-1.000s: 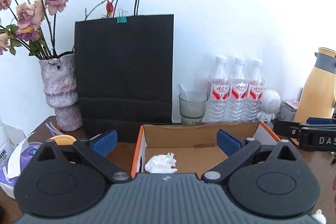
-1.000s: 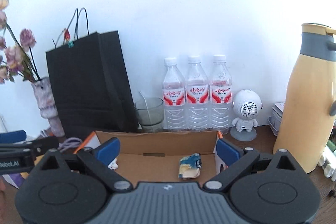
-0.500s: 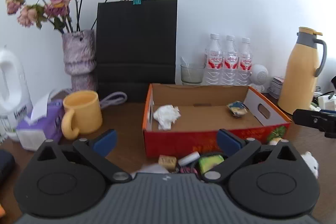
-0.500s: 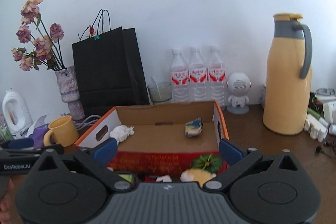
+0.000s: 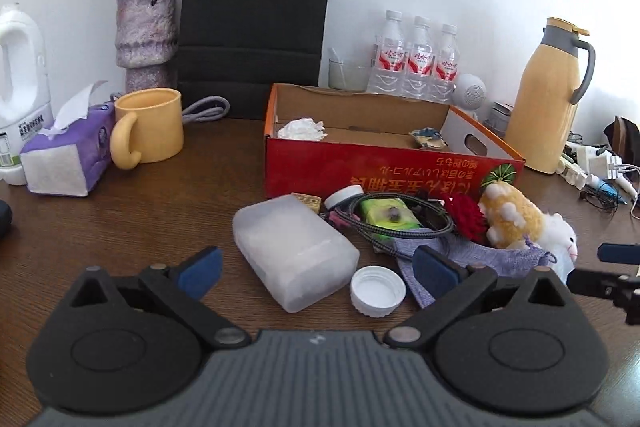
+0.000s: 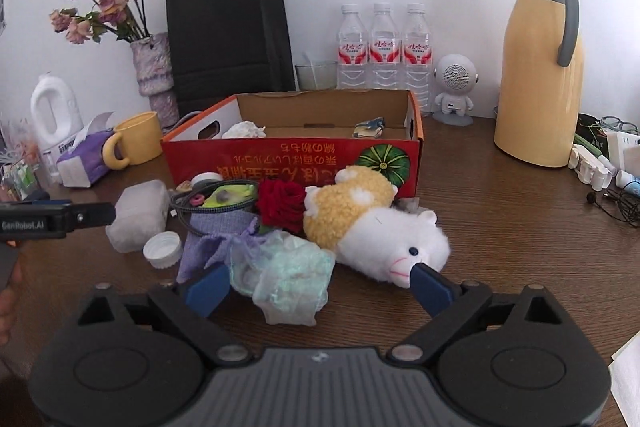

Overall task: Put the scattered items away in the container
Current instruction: 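Withdraw both grippers from the box back toward the scattered items, then grasp the white bottle cap with the left gripper while the right grasps the clear plastic bag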

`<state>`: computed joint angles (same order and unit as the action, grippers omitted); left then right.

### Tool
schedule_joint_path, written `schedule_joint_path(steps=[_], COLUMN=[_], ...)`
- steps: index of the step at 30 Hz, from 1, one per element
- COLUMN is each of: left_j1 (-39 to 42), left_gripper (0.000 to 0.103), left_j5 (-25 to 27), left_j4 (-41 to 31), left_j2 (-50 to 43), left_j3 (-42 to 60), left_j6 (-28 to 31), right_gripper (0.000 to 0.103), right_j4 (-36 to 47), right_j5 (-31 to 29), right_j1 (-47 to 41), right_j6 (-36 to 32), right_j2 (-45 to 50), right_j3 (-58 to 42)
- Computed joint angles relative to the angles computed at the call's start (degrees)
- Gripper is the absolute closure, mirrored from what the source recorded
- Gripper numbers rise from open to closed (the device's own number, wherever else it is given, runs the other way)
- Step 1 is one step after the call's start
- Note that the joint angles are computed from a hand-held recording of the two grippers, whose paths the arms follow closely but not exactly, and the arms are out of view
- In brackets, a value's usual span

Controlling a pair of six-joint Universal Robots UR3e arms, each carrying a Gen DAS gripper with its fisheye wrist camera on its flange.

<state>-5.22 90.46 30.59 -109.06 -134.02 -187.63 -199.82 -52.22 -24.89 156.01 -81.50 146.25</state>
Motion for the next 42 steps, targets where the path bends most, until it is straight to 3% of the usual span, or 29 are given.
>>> schedule_joint_path(steps=[8, 11, 15, 19, 21, 42], left_j1=[-6.5, -7.1, -8.1, -10.3, -10.9, -12.0], left_gripper=[0.000, 0.000, 0.000, 0.000, 0.000, 0.000], left_j5=[9.4, 10.7, 11.2, 12.9, 13.1, 11.6], left_j4=[-7.9, -11.2, -13.8, -15.4, -15.8, -15.2], left_j2=[-2.5, -3.0, -3.9, -5.7, -6.5, -9.0], left_j3=[7.2, 9.3, 12.1, 15.1, 16.0, 15.9], left_j6=[0.0, -1.0, -1.6, -0.3, -0.1, -0.6], right_gripper=[0.012, 0.013, 0.031, 0.035, 0.054, 0.058], right_j4=[-0.7, -2.7, -5.4, -5.5, -4.5, -8.8], right_j5=[-1.6, 0.8, 2.3, 4.0, 4.0, 9.3], right_j1=[3.9, 4.1, 4.4, 3.1, 3.0, -0.5], right_j6=[0.2, -0.3, 0.2, 0.5, 0.6, 2.5], right_j2=[10.1, 13.0, 15.2, 15.6, 15.8, 17.7], right_j3=[-7.5, -9.0, -9.3, -9.1, -9.7, -7.6])
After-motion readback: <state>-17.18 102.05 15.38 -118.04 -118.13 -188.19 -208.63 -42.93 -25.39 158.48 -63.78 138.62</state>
